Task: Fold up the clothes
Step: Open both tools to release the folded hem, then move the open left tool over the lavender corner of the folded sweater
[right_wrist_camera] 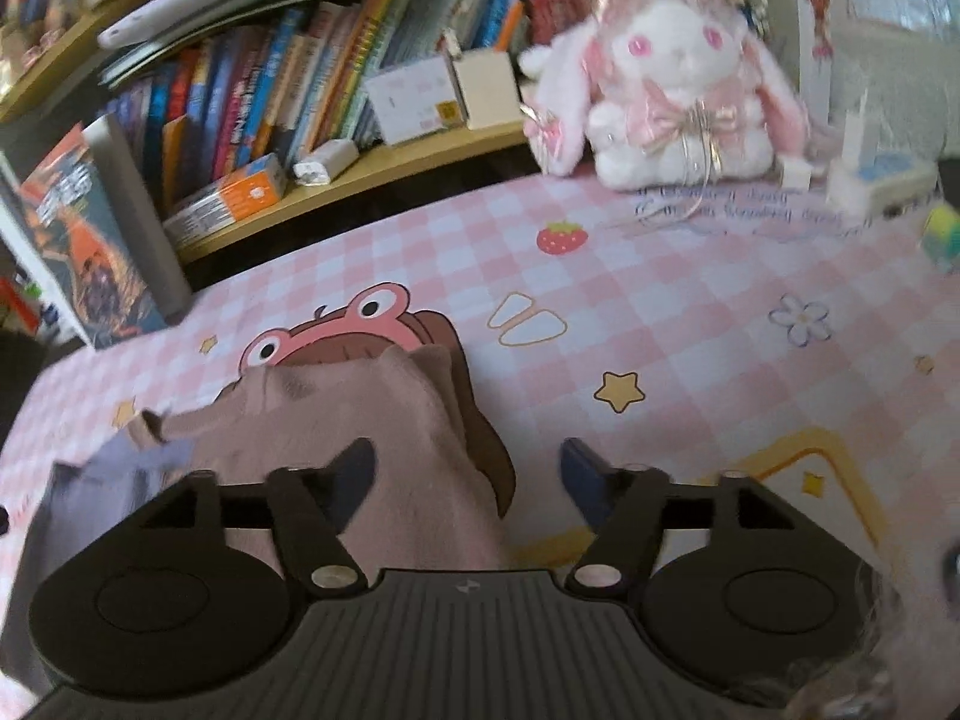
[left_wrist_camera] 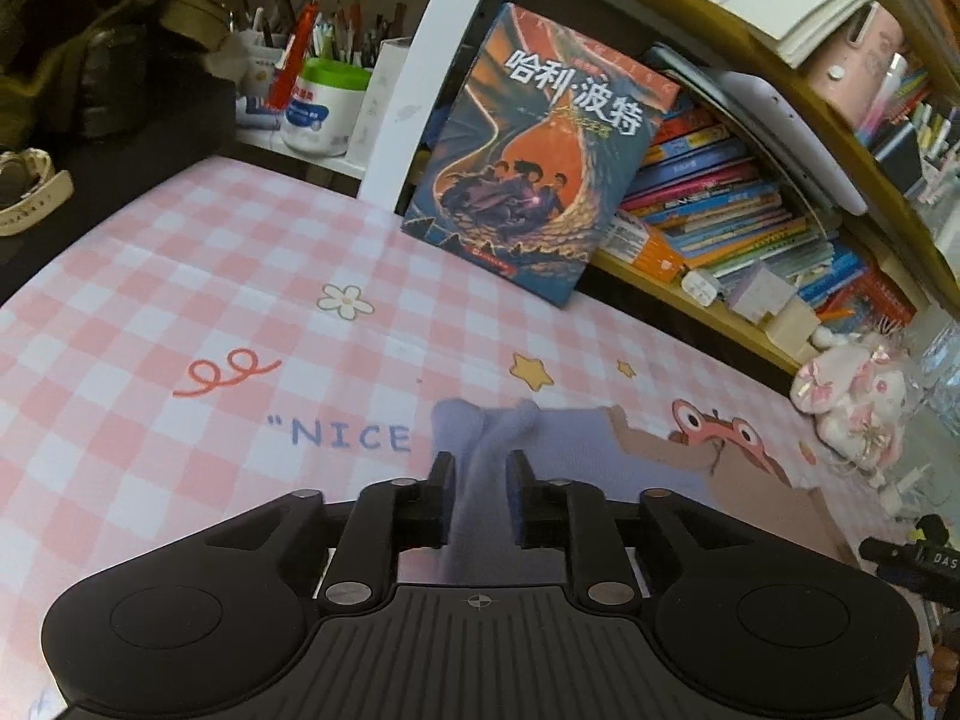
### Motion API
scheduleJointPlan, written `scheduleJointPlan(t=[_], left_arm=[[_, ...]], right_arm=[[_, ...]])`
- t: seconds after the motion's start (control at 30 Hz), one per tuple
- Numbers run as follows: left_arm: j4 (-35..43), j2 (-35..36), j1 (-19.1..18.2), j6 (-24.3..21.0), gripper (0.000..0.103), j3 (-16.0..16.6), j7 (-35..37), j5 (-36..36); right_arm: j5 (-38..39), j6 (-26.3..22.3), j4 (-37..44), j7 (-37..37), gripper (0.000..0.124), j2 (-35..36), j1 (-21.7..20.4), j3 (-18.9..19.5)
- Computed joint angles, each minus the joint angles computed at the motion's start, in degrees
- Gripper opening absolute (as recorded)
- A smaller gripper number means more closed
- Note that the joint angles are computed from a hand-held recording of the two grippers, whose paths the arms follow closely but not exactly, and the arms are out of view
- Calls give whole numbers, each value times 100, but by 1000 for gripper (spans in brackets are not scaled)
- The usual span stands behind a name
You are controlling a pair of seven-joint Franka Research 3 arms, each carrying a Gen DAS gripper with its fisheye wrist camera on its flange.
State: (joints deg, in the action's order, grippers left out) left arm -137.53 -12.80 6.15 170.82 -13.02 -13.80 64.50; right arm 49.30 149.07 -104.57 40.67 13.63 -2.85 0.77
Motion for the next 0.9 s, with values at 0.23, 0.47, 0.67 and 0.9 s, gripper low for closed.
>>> scheduleJointPlan(t=[0.23,0.47,0.67,0.9], left_arm=[[-97,-241,-254,-564,29,-286,-358,-137],[140,-248,-787,-1821,62,-670,-1071,-224],[552,37,-1455,-2950,70,-824,-1317,-486],[1283,658,-2247,-4586,79,-975,-1523,-760]], right_arm=[[100,90,-531,-525,86,-451,20,-86],[-1,-177,-768,-911,93,-689,-15,-247],[428,-534,-996,-1881,100,-908,-109,-366],[470,-1127,-959,-2578,102,-887,-264,-541]])
